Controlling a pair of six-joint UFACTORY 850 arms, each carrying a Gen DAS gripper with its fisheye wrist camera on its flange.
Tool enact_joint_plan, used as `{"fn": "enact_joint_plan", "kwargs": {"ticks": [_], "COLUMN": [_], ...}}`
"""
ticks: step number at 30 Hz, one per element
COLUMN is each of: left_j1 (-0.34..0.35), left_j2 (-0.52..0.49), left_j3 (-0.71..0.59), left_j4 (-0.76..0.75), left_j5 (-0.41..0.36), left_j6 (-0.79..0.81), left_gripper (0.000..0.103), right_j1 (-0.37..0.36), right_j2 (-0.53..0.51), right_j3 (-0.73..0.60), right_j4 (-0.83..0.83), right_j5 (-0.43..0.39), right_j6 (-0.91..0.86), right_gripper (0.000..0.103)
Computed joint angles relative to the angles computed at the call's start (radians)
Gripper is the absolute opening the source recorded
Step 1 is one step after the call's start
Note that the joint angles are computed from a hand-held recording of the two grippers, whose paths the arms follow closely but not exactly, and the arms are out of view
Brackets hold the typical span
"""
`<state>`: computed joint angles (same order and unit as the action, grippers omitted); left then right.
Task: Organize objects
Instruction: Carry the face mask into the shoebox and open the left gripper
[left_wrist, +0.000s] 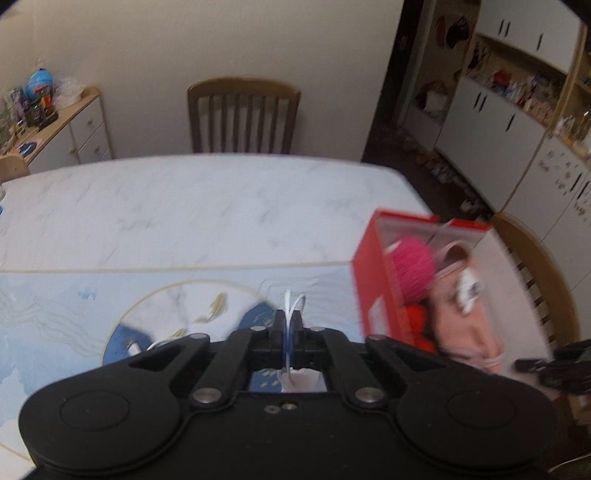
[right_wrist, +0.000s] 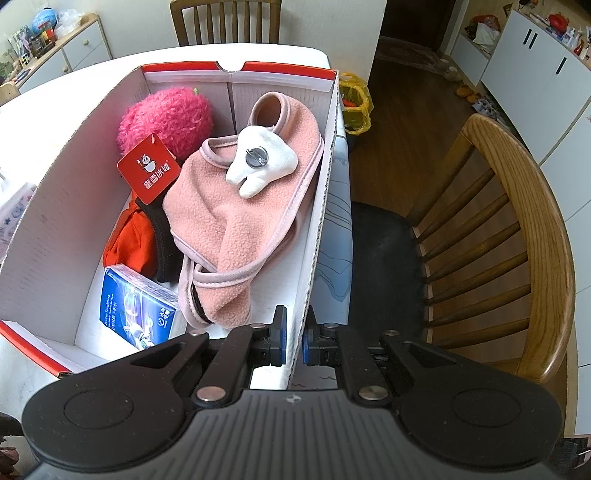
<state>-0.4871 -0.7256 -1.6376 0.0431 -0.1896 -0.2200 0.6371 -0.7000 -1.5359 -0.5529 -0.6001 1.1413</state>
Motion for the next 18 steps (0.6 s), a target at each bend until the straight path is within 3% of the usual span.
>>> {"fn": "enact_joint_plan", "kwargs": {"ticks": [14, 18], "left_j1": [-0.056, -0.075], "left_j2": [0.021, -0.010], "left_j3": [-0.064, -0.114], "left_j4": [-0.696, -0.761], "left_j5": [0.006, -0.026], "left_j6": [0.772, 0.865], "left_gripper": [0.000, 0.000], "right_j1": [-0.004, -0.006], "right_j2": [0.008, 0.010], "right_j3": [0.012, 0.016], "right_j4": [0.006, 0.001], "right_j5": [0.019, 0.029], "right_j6": [-0.006, -0.003], "right_gripper": [0.008, 0.008]}}
